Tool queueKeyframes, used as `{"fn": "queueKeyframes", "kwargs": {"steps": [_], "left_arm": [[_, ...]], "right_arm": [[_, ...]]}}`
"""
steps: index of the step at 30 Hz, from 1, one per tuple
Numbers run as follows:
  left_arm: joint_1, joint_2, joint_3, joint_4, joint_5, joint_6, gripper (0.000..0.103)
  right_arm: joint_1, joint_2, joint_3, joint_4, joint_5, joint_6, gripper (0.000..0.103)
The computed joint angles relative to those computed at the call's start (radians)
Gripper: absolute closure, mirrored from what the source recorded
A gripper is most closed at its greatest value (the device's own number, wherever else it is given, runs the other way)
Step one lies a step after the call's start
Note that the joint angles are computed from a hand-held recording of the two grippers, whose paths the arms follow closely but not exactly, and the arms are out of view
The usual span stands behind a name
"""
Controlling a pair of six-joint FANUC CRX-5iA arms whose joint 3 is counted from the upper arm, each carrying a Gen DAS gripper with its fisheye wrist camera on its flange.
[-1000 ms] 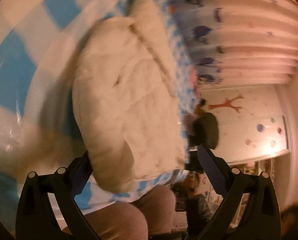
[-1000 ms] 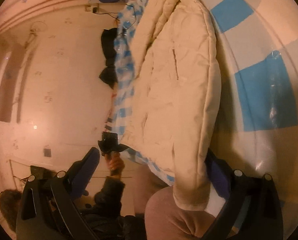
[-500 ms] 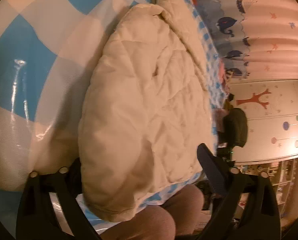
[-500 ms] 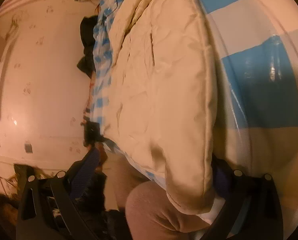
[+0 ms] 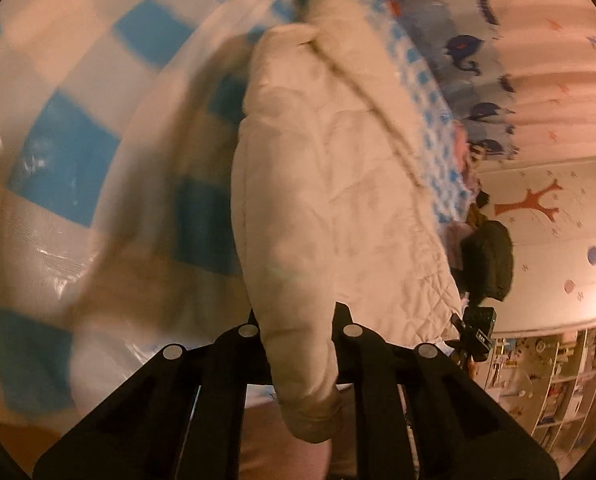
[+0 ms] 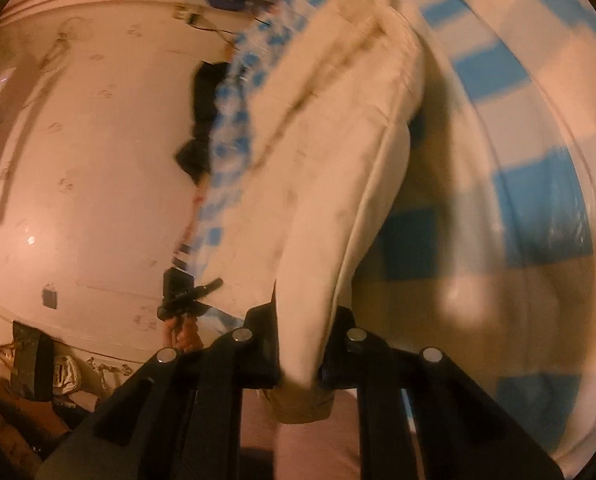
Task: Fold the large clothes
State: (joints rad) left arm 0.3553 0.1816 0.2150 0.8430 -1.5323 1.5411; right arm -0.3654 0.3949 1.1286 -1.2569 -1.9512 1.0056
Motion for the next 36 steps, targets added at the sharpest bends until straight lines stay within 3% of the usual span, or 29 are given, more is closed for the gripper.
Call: {"fn": "queueKeyframes", "kwargs": {"steps": [5, 8, 11, 14, 16, 20, 21, 26, 32, 36], "left_arm": [[0.021, -0.054, 0.053, 0.044, -0.07, -0.019, 0.094], [0.065, -0.131, 0.008, 0.067, -0.136, -0.051, 0.094], [0.119, -0.211, -0.102, 0.059, -0.239, -0.113, 0.09], [0.171, -0.27, -0.257, 0.015, -0.332, -0.182, 0.074], [0.223, -0.308, -0.377, 0.036, -0.326, -0.203, 0.057], [0.304, -0.353, -0.526, 0.142, -0.281, -0.232, 0.022], [0.322, -0.361, -0.546, 0.158, -0.272, -0.236, 0.018], [0.321, -0.349, -0.568, 0.179, -0.259, -0.234, 0.015], [0.202, -0.341, -0.587, 0.195, -0.208, -0.23, 0.014], [0.128, -0.345, -0.513, 0.088, -0.144, -0.197, 0.015]], "right_arm": [[-0.043, -0.014, 0.083, -0.097, -0.02, -0.027, 0.088], [-0.096, -0.052, 0.078, -0.16, -0.06, -0.028, 0.088], [-0.154, -0.141, -0.048, -0.206, -0.128, -0.007, 0.088], [-0.175, -0.208, -0.204, -0.178, -0.218, 0.013, 0.078], [-0.195, -0.248, -0.34, -0.161, -0.248, 0.018, 0.048], [-0.286, -0.283, -0.482, -0.211, -0.226, 0.032, 0.032], [-0.301, -0.287, -0.505, -0.229, -0.212, 0.032, 0.024], [-0.307, -0.282, -0.538, -0.251, -0.187, 0.037, 0.019], [-0.257, -0.283, -0.568, -0.221, -0.177, 0.039, 0.019], [-0.24, -0.297, -0.579, -0.203, -0.15, 0.083, 0.021]]}}
